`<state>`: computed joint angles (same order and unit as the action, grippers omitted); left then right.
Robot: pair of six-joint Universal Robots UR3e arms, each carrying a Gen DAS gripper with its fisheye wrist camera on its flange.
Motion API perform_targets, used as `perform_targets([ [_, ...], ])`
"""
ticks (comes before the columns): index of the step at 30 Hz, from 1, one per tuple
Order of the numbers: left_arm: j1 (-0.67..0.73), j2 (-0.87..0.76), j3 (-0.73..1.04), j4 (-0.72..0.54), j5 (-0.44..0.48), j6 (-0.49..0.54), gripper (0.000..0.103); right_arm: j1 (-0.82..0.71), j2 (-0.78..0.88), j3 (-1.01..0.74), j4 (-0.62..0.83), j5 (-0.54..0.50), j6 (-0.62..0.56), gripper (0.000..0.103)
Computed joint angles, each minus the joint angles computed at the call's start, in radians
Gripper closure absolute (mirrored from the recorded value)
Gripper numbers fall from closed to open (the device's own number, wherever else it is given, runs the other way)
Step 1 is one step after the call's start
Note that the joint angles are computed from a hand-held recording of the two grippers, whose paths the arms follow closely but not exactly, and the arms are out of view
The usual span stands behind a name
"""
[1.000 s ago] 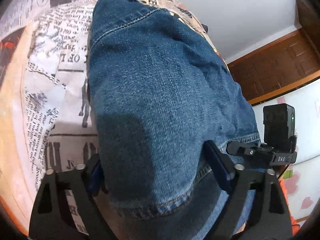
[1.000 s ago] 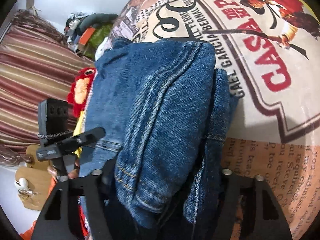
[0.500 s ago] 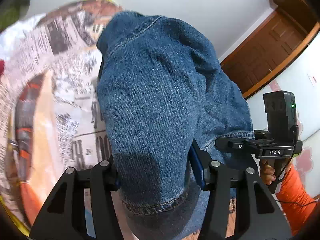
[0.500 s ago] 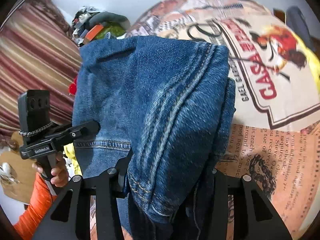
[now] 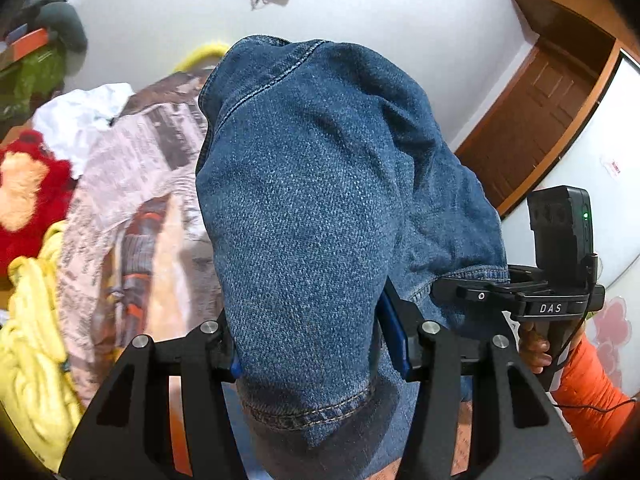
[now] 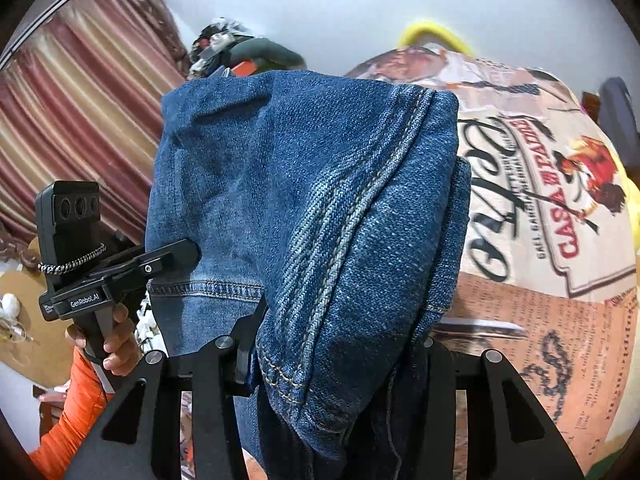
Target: Fold large clothes
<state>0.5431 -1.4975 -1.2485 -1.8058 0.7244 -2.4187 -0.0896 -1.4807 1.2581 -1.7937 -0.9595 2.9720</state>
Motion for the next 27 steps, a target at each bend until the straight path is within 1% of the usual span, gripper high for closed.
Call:
perform_targets([
  [4,0.087,0.023,0.003,-0.098,0.009,0.084,0.049,0.080,0.057,-0.036,-0.035,-0.020,0.066,0.059],
  [9,0.174,0.024,-0.041,-0.157,0.045,0.162,0.049,0.173,0.143,-0.047,-0.097,-0.045,0.137,0.059],
  [14,0.200,-0.004,-0.119,-0.092,0.101,0.145,0.049,0.232,0.256,-0.052,-0.142,-0.053,0.180,0.059],
  [17,0.210,-0.036,-0.196,-0.016,0.130,0.133,0.049,0.253,0.335,-0.081,-0.143,-0.054,0.185,0.059],
  [21,0.206,-0.101,-0.248,0.063,0.169,0.096,0.049,0.275,0.455,-0.168,-0.120,-0.060,0.196,0.059],
  [27,0.184,-0.226,-0.261,0.156,0.186,0.005,0.048,0.277,0.620,-0.324,-0.080,-0.060,0.197,0.059],
])
